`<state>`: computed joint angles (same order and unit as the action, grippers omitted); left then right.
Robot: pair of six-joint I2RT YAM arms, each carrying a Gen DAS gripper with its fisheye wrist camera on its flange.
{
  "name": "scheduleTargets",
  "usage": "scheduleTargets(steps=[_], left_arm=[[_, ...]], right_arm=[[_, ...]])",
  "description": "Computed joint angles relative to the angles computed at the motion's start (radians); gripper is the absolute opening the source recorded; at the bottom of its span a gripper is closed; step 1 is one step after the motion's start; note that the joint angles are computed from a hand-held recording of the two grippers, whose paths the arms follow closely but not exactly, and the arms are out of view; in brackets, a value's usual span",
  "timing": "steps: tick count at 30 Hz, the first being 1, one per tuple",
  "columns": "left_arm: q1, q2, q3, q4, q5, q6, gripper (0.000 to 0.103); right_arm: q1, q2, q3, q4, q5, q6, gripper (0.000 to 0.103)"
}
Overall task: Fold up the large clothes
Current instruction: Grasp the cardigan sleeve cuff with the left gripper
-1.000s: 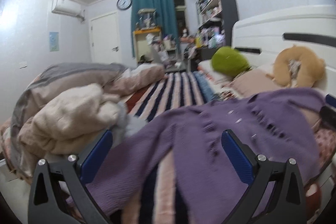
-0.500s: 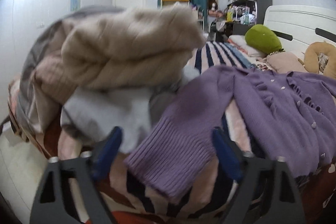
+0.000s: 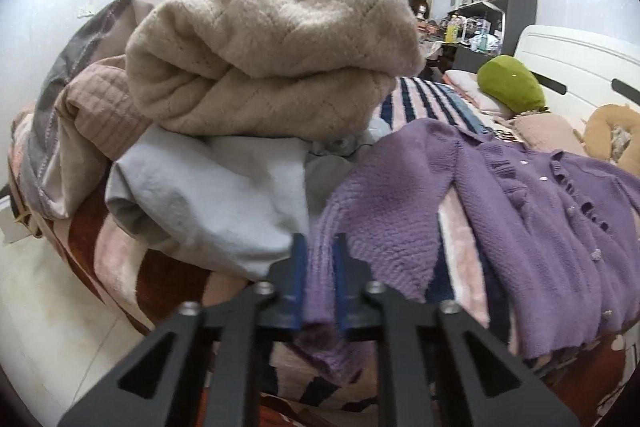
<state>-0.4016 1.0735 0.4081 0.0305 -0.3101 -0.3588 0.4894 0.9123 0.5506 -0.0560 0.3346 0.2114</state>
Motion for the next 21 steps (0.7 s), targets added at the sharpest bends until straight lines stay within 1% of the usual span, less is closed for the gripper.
scheduleTargets(steps=[3, 5, 7, 10, 12, 15, 18, 21], left_arm=[[-0.015, -0.024, -0.001, -0.014, 0.004, -0.001, 0.005], [-0.026, -0.049, 0.002, -0.019, 0.023, -0.01, 0.005], [-0.05, -0.073, 0.019, -0.031, 0.017, -0.009, 0.005], [-0.096, -0.079, 0.06, -0.006, 0.017, 0.0, 0.005], [-0.132, -0.057, 0.109, 0.014, 0.034, 0.011, 0.005], [-0.203, 0.029, 0.207, 0.055, 0.055, 0.024, 0.004], [-0.286, 0.17, 0.329, 0.095, 0.086, 0.026, 0.004], [-0.354, 0.349, 0.464, 0.131, 0.172, 0.012, 0.004]], right_arm=[[-0.018, -0.014, -0.013, 0.003, -0.022, 0.002, 0.103], [-0.032, -0.029, -0.026, 0.007, -0.042, 0.003, 0.103], [-0.049, -0.045, -0.04, 0.011, -0.062, 0.002, 0.103], [-0.088, -0.075, -0.065, 0.016, -0.098, -0.001, 0.103], [-0.133, -0.112, -0.089, 0.014, -0.136, -0.001, 0.103], [-0.212, -0.181, -0.132, 0.005, -0.199, 0.001, 0.103], [-0.315, -0.258, -0.174, -0.018, -0.263, -0.007, 0.103], [-0.428, -0.325, -0.207, -0.045, -0.346, -0.017, 0.103]])
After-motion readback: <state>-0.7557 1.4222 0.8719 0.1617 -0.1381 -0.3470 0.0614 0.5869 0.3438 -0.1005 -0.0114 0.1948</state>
